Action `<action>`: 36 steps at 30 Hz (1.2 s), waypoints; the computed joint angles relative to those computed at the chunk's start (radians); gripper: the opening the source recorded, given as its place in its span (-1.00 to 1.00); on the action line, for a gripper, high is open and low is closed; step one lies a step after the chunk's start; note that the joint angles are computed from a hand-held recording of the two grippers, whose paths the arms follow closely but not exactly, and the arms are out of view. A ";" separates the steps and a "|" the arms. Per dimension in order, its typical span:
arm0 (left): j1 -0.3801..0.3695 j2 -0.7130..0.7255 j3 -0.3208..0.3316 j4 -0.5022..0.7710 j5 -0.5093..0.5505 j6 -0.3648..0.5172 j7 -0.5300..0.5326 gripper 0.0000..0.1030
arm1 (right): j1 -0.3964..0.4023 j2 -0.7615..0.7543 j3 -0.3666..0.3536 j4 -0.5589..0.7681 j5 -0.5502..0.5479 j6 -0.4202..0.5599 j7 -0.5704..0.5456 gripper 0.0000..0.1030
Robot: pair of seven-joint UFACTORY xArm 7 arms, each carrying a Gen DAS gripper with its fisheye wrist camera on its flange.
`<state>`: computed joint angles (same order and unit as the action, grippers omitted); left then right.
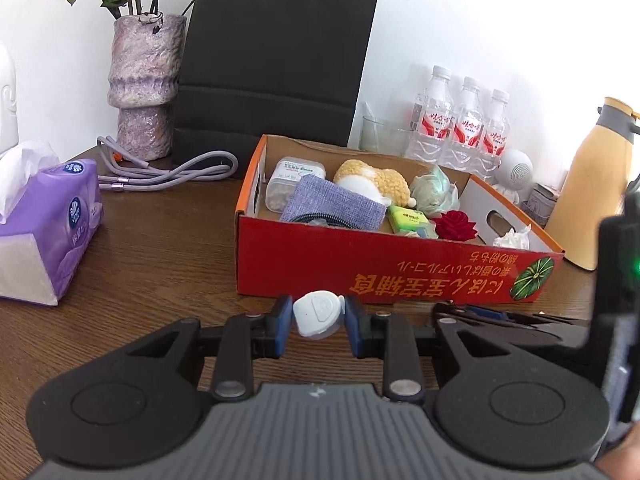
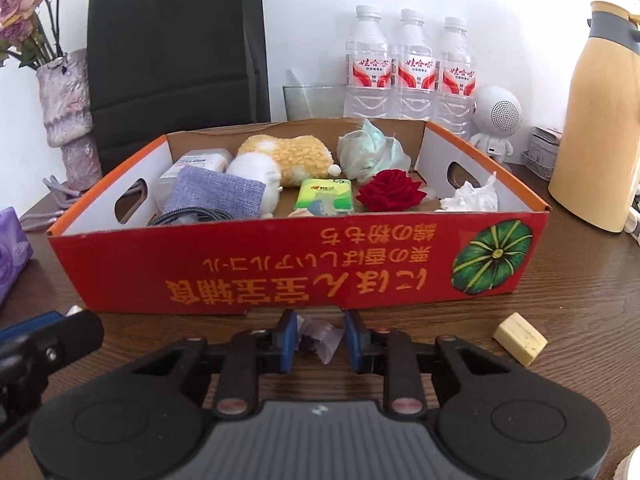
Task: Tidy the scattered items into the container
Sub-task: 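Grasp the white round cap with left tool while right tool grasps a clear wrapper, then carry the white cap and clear wrapper toward the box with both tools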
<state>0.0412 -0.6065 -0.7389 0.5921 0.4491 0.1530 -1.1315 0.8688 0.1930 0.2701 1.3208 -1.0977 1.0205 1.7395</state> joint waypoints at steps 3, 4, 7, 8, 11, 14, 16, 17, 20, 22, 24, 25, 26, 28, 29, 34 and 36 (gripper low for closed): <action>0.019 -0.017 -0.033 0.007 0.021 0.021 -0.006 -0.45 | 0.000 -0.082 0.019 -0.103 -0.006 -0.014 0.017 -0.61; 0.022 -0.029 -0.037 0.006 0.027 0.019 -0.008 -0.45 | -0.010 -0.122 0.029 -0.148 -0.002 -0.043 0.037 -0.72; 0.041 -0.089 -0.060 0.004 0.036 0.018 -0.020 -0.45 | -0.028 -0.241 0.083 -0.262 -0.051 -0.066 0.127 -0.72; 0.030 -0.098 -0.059 0.011 0.027 0.045 -0.016 -0.44 | -0.027 -0.271 0.109 -0.282 -0.070 -0.034 0.128 -0.72; -0.048 -0.139 -0.017 0.009 0.005 0.090 0.007 -0.45 | -0.028 -0.368 0.185 -0.336 -0.098 0.045 0.121 -0.72; -0.095 -0.247 -0.021 0.008 0.003 0.134 0.011 -0.45 | -0.040 -0.445 0.251 -0.374 -0.103 0.092 0.131 -0.72; -0.126 -0.328 -0.034 -0.002 -0.012 0.157 -0.006 -0.45 | -0.051 -0.477 0.300 -0.387 -0.109 0.127 0.150 -0.71; -0.140 -0.364 -0.045 -0.006 -0.021 0.168 -0.014 -0.44 | -0.057 -0.485 0.328 -0.388 -0.116 0.148 0.160 -0.71; -0.190 -0.441 -0.091 -0.002 -0.048 0.239 -0.021 -0.44 | -0.068 -0.484 0.413 -0.372 -0.127 0.225 0.159 -0.71; -0.224 -0.488 -0.122 -0.009 -0.067 0.271 -0.039 -0.44 | -0.062 -0.480 0.450 -0.361 -0.130 0.253 0.148 -0.71; -0.256 -0.535 -0.155 -0.018 -0.085 0.301 -0.064 -0.44 | -0.049 -0.465 0.491 -0.352 -0.140 0.297 0.141 -0.71; -0.271 -0.558 -0.172 -0.022 -0.094 0.319 -0.078 -0.44 | -0.041 -0.450 0.511 -0.345 -0.151 0.326 0.141 -0.70; -0.288 -0.575 -0.184 -0.027 -0.104 0.336 -0.089 -0.44 | -0.031 -0.433 0.526 -0.339 -0.159 0.358 0.144 -0.70; -0.337 -0.585 -0.190 -0.035 -0.131 0.383 -0.101 -0.44 | 0.001 -0.400 0.540 -0.324 -0.153 0.412 0.149 -0.70; -0.366 -0.590 -0.189 -0.040 -0.144 0.407 -0.106 -0.44 | 0.018 -0.393 0.538 -0.322 -0.145 0.423 0.157 -0.70; -0.535 -0.669 -0.195 -0.092 -0.171 0.543 -0.122 -0.44 | 0.123 -0.321 0.578 -0.298 -0.124 0.559 0.235 -0.70; -0.610 -0.712 -0.201 -0.112 -0.185 0.626 -0.134 -0.44 | 0.170 -0.277 0.600 -0.282 -0.116 0.637 0.275 -0.70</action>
